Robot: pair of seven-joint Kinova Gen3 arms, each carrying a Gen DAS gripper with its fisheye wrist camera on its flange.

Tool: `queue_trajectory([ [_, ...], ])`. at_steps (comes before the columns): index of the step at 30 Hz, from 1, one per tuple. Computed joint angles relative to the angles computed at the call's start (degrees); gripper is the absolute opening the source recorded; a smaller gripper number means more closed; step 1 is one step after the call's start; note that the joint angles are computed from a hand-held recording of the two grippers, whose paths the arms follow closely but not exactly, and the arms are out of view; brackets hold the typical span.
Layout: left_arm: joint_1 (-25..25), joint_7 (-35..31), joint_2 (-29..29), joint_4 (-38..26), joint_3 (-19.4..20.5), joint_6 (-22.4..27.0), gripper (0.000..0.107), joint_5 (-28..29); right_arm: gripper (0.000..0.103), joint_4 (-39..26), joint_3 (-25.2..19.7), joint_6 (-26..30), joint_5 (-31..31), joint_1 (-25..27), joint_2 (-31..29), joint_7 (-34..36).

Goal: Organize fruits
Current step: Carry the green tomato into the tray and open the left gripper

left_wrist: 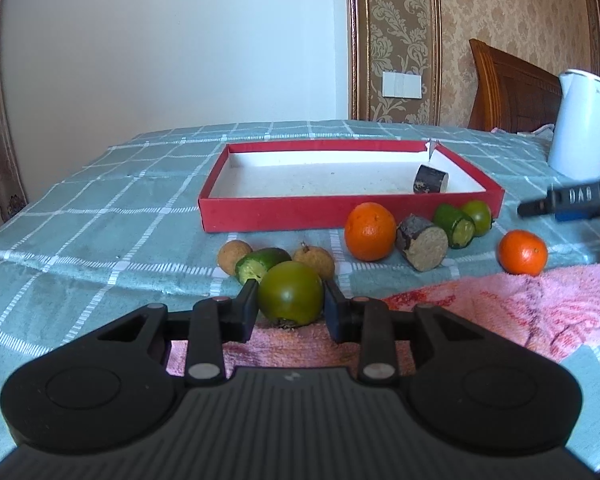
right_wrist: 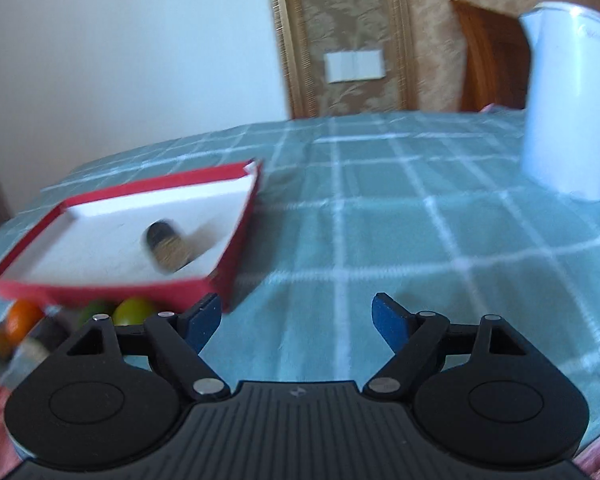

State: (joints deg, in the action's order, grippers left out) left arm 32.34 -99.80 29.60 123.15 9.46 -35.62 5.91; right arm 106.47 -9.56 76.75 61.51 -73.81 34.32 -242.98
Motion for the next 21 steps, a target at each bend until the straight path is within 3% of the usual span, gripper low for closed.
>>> queue_trajectory([
  [2,-1.0,0.8,-0.4,0.0,0.7,0.5,0.031,-1.4,0.086,-1.5,-1.4,0.3,-1.6,1.4,0.6,2.7],
  [6,-3.1,3.2,-1.2,-0.5,2.1,1.5,0.031,-4.3,0.094,-2.6,0.0,-0.5,-2.7,0.7,1.0,6.3],
  [11,-5.1,6.2,-1.7,-2.6,3.5,4.8,0.031,-7.9,0.095,-4.8,0.5,-1.1,-2.9,0.7,1.8,13.6],
  [21,-5.7,7.4,-0.9,-11.0,4.3,11.5,0.031,-11.4,0.1,-4.2,1.5,-2.4,-3.5,0.3,1.2,13.4],
])
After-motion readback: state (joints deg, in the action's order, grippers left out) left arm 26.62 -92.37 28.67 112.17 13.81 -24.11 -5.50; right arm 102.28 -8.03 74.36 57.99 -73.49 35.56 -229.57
